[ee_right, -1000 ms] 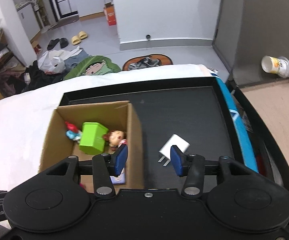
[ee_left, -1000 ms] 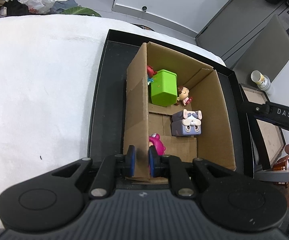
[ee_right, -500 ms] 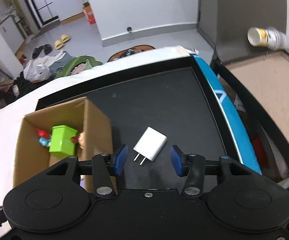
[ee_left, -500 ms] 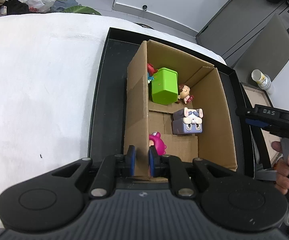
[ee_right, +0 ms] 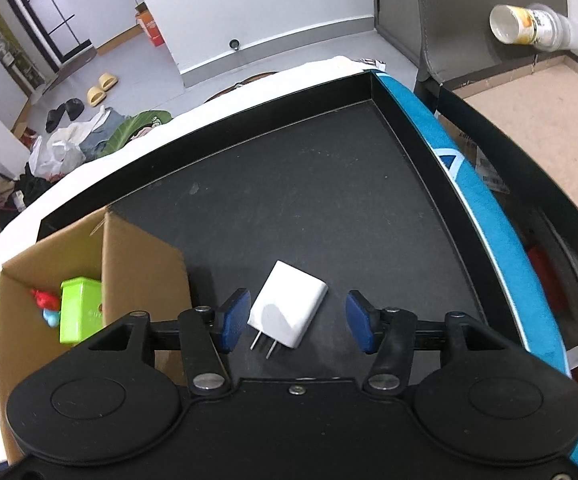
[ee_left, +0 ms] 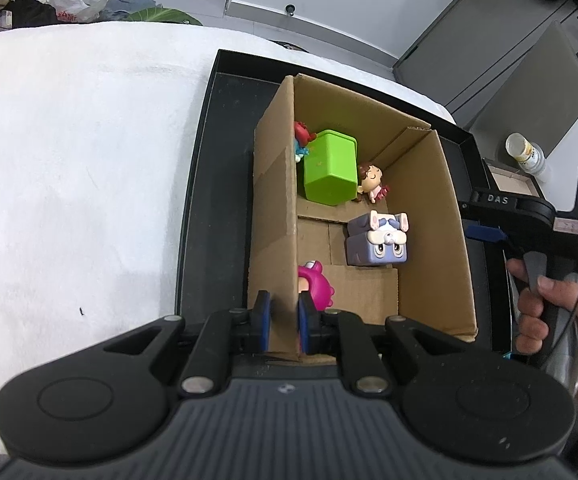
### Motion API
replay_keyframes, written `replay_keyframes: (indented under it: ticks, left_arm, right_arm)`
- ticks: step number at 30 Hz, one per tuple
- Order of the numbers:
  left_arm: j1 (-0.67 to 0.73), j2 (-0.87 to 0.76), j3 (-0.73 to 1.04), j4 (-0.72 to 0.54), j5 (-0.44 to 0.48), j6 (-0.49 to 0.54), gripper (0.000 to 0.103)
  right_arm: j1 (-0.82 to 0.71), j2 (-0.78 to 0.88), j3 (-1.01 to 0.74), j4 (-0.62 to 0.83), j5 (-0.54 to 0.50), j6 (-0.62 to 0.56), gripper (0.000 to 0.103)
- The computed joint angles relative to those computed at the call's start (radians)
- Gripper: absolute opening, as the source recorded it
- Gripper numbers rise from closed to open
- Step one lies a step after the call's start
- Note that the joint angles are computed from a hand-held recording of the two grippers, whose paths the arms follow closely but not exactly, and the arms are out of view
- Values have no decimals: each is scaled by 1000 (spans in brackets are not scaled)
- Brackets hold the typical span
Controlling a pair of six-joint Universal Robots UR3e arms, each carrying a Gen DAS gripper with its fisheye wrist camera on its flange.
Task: Organize rigid objects
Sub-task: 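Move the right gripper to the white plug charger and grasp it, then lift the white charger with the right gripper over the box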
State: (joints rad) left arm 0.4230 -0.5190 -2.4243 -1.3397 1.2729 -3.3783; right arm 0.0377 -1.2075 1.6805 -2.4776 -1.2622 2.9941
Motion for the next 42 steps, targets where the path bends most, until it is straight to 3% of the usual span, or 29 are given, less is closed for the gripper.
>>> replay_keyframes:
  ticks: [5,11,20,23,27,31,42]
  left_arm:
    - [-23,-29,1,27,16,-14,13]
    - [-80,-97,18,78,57,-46,13]
    - [-150,-173,29,143,109,-88,13]
    - [-176,-208,32,175,127,-114,13]
    - [-204,-227,36,193,148,-135,13]
    - [-217,-238,37,203,155,-146,13]
    - [-224,-228,23,219,161,-161,13]
  right_arm:
    - [15,38,-16,-20,-20,11,62]
    - [40,80,-50,-41,-33,19,63]
    - [119,119,-81,-46,-198,-15,63]
    - [133,114,-68,-60,-224,-39,61]
    - [137,97,-59,-51,-239,-58,38]
    - [142,73,-48,-20,-273,-71,37]
    - [95,-56,56,16,-240,-98,37]
